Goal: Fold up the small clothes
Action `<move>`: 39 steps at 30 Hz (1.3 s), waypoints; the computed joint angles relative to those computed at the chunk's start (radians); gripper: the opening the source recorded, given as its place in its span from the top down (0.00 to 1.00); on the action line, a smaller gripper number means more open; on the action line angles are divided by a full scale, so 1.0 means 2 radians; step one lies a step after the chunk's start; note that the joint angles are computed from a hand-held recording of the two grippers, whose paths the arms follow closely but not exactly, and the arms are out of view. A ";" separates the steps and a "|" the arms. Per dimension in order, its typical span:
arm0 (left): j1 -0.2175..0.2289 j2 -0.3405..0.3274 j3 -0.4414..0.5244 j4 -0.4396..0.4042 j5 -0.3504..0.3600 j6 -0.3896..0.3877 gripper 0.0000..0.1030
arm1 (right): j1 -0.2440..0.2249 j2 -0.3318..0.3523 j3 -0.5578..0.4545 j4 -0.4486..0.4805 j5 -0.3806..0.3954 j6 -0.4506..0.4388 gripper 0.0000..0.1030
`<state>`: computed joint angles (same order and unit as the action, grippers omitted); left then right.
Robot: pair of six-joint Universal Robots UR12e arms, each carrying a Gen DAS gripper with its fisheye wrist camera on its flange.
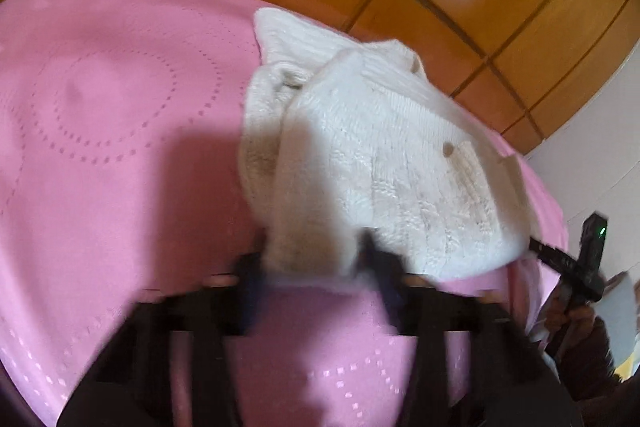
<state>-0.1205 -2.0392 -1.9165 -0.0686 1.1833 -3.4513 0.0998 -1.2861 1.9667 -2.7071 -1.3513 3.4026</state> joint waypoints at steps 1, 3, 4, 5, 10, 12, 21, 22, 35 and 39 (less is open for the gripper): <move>-0.002 0.001 0.001 -0.003 0.006 0.003 0.79 | 0.001 0.001 -0.003 0.002 0.003 -0.002 0.77; -0.004 0.004 -0.002 0.001 0.010 0.010 0.84 | 0.005 -0.005 -0.004 0.004 -0.005 -0.009 0.80; -0.005 0.009 -0.007 0.003 0.010 0.015 0.85 | 0.005 -0.007 -0.001 0.002 -0.002 -0.009 0.81; -0.004 0.013 -0.014 0.009 0.006 0.017 0.86 | 0.003 -0.012 0.002 0.001 0.004 -0.008 0.82; 0.005 0.029 -0.043 0.026 -0.026 0.002 0.89 | -0.009 -0.036 0.024 -0.002 0.039 0.000 0.85; 0.006 0.033 -0.048 0.030 -0.036 -0.006 0.89 | -0.014 -0.047 0.034 0.004 0.050 -0.002 0.85; 0.011 0.083 -0.116 -0.007 -0.064 -0.011 0.89 | -0.034 -0.110 0.079 0.097 0.076 -0.039 0.85; 0.010 0.087 -0.121 -0.018 -0.058 -0.012 0.89 | -0.035 -0.113 0.081 0.103 0.077 -0.042 0.85; -0.018 0.072 -0.067 -0.005 0.076 0.046 0.63 | 0.002 -0.058 0.032 -0.002 -0.057 -0.073 0.51; -0.019 0.054 -0.045 -0.015 0.075 0.070 0.58 | 0.008 -0.034 0.017 0.006 -0.077 -0.094 0.54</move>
<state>-0.1590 -1.9308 -2.0066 -0.0993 1.3330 -3.3112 0.1149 -1.3541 2.0014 -2.6956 -1.5052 3.2148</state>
